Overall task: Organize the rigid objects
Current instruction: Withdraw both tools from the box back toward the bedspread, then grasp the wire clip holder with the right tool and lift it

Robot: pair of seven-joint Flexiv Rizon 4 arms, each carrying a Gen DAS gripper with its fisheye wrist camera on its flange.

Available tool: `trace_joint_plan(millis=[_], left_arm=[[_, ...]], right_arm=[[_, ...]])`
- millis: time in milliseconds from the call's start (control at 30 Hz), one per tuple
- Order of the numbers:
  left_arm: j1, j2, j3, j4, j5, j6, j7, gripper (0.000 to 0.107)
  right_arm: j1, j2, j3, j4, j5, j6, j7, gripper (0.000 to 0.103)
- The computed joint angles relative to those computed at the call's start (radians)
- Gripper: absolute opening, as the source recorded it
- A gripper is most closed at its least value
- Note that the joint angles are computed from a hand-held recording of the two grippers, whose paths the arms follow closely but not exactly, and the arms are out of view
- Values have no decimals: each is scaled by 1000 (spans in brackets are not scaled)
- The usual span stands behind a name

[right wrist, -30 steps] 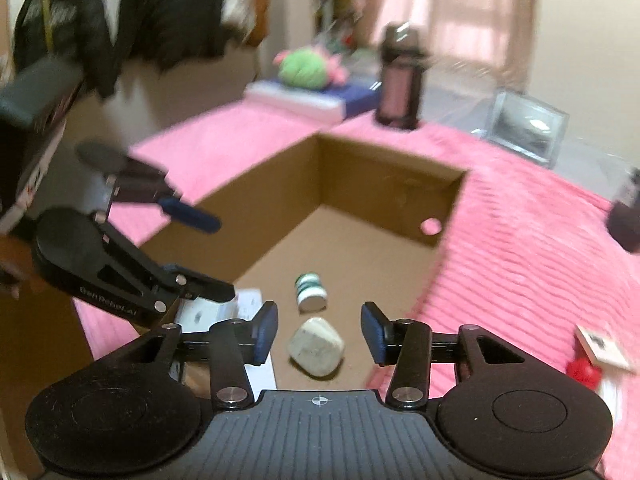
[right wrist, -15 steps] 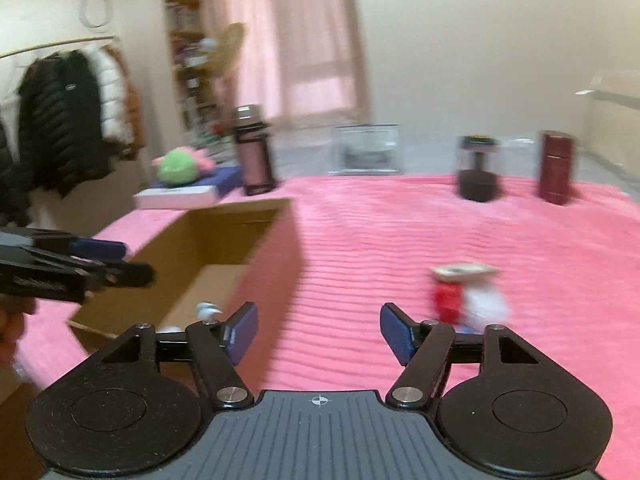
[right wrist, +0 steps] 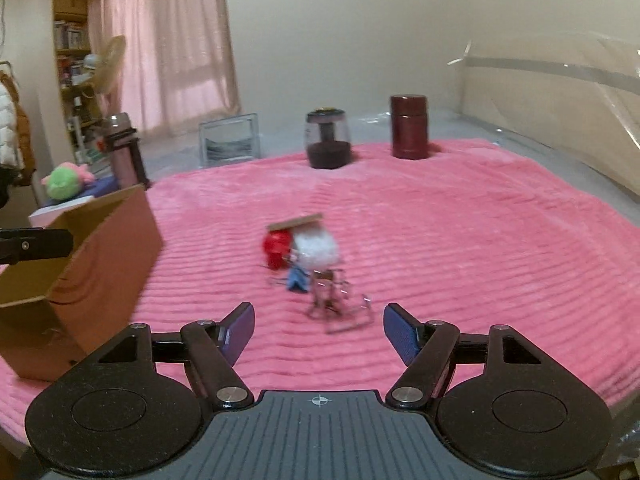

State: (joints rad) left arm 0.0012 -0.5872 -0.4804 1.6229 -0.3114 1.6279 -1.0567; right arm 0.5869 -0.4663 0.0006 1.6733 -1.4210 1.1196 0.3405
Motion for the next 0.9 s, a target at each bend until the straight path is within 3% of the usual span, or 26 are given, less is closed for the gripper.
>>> trace_joint_plan(millis=[267,500,600,900], left_arm=[[-131,-67,120,-95,9,-60,-25,82],[-226,-131,235,-196,21,-115,-69,82],[-255,-162,275,-244,31,-137,-92,82],[-304,-257,345,-388,62,-206,-163,82]], right_arm=[[-32,8,-1,41,-26,27,32,68],[-65,-39,-23,15,-63,112,50,69],[-82,-70,-36,-11,-97,167,66,69],[-89,-177,-87,-105,-38,268,-29,71]])
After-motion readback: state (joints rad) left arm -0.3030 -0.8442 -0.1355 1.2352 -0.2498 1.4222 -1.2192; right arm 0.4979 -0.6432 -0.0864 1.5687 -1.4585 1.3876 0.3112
